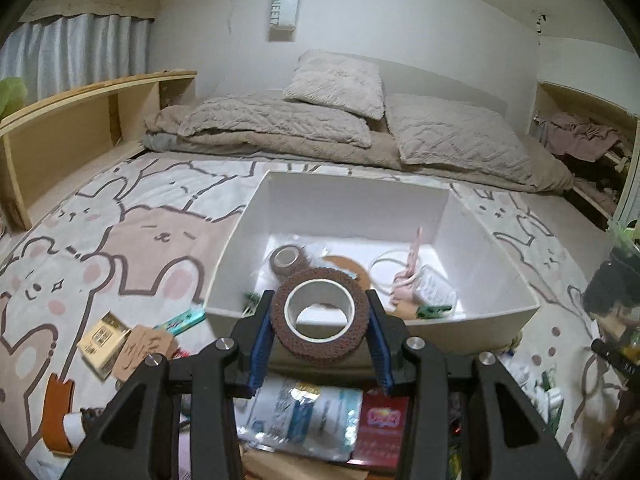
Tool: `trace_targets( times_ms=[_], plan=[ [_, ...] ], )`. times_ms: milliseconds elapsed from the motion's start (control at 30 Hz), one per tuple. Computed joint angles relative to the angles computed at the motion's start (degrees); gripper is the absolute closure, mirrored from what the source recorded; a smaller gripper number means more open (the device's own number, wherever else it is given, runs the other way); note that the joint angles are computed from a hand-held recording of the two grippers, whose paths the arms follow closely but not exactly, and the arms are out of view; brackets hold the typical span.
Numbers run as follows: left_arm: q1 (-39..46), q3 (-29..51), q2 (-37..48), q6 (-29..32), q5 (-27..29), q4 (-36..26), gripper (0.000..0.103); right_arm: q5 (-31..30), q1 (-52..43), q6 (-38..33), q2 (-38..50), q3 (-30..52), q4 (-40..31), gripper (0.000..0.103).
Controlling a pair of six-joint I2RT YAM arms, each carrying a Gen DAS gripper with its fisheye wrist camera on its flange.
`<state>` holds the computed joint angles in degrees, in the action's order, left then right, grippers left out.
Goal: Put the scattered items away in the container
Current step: 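Carry the bandage roll with the left gripper while the right gripper carries the tape roll over the box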
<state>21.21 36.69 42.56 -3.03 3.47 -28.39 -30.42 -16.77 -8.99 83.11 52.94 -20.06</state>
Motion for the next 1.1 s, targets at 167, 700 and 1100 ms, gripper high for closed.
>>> trace_targets(
  times_ms=[167, 700, 1100],
  plan=[
    [-3.2, 3.4, 4.3, -1.8, -1.4, 1.7, 0.061, -0.3, 0.0, 0.8, -2.2, -1.5, 2.2, 0.012],
    [-8.2, 10.2, 12.5, -0.5, -3.0, 5.1, 0.061, -3.1, 1.7, 6.5, -8.4, -1.0, 5.8, 0.012],
    [-3.8, 14.0, 19.8, 2.5, 1.2, 6.5, 0.061, -4.2, 13.1, 5.5, -14.2, 6.1, -1.7, 0.012]
  ],
)
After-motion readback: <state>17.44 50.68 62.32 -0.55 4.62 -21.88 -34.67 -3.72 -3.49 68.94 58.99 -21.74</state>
